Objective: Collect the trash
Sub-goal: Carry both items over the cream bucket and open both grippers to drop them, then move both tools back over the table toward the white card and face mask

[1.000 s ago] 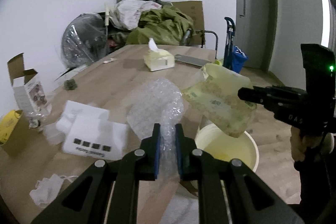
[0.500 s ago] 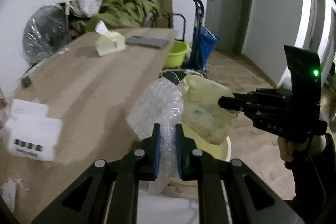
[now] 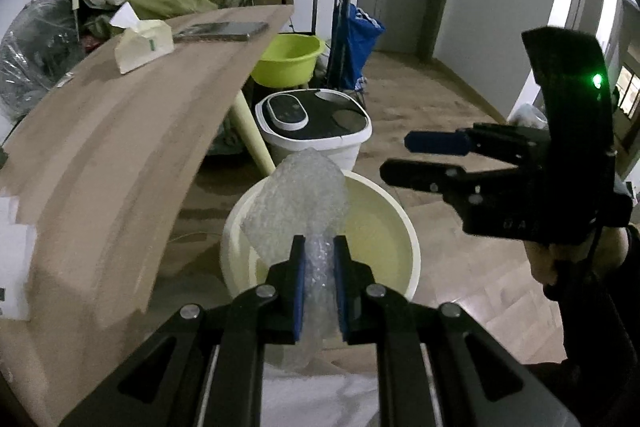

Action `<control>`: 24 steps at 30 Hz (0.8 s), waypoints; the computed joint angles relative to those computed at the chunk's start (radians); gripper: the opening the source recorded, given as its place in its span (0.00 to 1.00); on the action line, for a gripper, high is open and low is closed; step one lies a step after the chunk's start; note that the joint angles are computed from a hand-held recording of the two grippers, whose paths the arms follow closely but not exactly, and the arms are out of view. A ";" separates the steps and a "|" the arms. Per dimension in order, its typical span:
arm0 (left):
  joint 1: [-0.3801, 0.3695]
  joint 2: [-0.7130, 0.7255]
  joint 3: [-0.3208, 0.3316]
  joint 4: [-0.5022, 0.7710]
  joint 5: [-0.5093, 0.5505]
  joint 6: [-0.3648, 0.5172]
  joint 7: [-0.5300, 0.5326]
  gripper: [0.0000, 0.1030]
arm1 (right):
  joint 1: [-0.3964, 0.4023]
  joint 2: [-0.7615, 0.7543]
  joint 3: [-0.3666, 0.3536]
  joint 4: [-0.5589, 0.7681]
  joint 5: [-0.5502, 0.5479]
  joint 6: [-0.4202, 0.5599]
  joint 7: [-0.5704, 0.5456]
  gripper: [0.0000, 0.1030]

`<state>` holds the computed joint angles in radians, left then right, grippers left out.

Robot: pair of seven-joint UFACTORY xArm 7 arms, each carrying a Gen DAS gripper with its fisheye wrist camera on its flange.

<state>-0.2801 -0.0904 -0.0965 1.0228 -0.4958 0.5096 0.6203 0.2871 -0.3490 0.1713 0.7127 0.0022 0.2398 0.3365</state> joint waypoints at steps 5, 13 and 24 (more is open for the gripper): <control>0.002 0.037 -0.007 0.033 0.000 0.028 -0.011 0.18 | -0.034 -0.006 0.014 0.000 -0.030 0.013 0.035 0.47; 0.013 0.036 -0.011 0.036 -0.054 0.055 0.022 0.36 | -0.063 0.000 0.033 0.013 -0.082 0.041 0.086 0.47; 0.016 0.006 0.005 0.022 -0.155 0.054 0.090 0.60 | -0.055 0.031 0.050 0.066 -0.139 0.084 0.117 0.47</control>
